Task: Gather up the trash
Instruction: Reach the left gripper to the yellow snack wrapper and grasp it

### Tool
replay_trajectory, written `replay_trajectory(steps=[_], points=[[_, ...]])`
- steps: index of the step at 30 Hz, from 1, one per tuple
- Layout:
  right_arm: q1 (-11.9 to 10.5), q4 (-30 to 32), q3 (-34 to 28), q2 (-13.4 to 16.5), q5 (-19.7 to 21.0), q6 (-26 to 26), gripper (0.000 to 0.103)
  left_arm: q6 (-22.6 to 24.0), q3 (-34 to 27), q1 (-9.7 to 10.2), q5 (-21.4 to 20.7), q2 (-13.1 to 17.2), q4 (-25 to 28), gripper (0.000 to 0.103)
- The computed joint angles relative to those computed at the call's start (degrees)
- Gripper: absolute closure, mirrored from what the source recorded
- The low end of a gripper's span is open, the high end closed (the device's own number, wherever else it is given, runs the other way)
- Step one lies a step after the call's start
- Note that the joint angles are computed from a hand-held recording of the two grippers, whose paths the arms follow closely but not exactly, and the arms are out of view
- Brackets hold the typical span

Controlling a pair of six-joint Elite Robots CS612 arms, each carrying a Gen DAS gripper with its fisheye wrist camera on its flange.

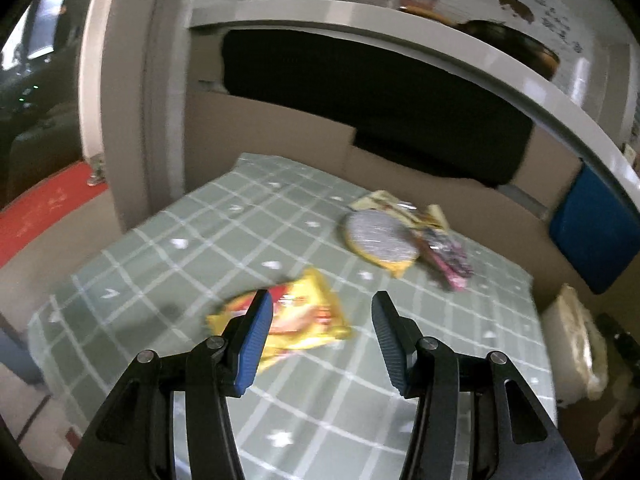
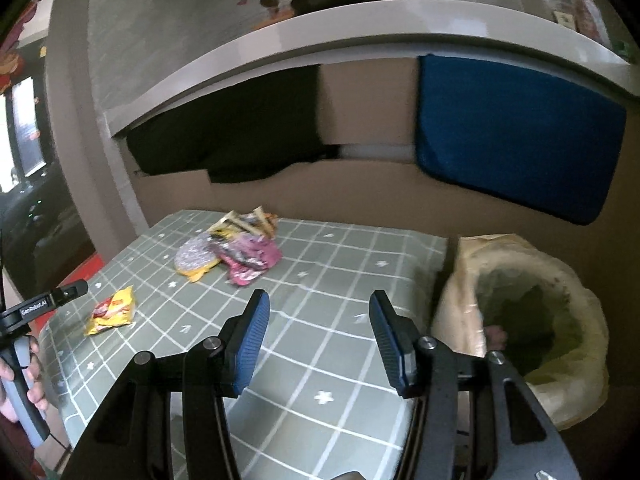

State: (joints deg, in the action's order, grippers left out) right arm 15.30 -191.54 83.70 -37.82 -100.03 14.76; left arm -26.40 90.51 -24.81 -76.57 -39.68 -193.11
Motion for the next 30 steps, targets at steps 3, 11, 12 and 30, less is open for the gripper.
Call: replay_trajectory(steps=[3, 11, 12, 30], points=[[0.5, 1.2, -1.2, 0.7, -0.8, -0.4, 0.054, 0.1, 0.7, 0.81, -0.1, 0.2, -0.7, 0.051], [0.4, 5.0, -2.5, 1.8, 2.3, 0.5, 0.054, -5.0, 0.7, 2.81, -3.5, 1.0, 0.7, 0.051], [0.4, 5.4, -2.5, 1.9, 2.7, 0.5, 0.054, -5.8, 0.5, 2.91, -3.2, 1.3, 0.9, 0.051], [-0.5, 6.2, -10.4, 5.3, 12.7, -9.9, 0.054, 2.8, -11.7, 6.19, -23.8, 5.8, 18.7, 0.051]])
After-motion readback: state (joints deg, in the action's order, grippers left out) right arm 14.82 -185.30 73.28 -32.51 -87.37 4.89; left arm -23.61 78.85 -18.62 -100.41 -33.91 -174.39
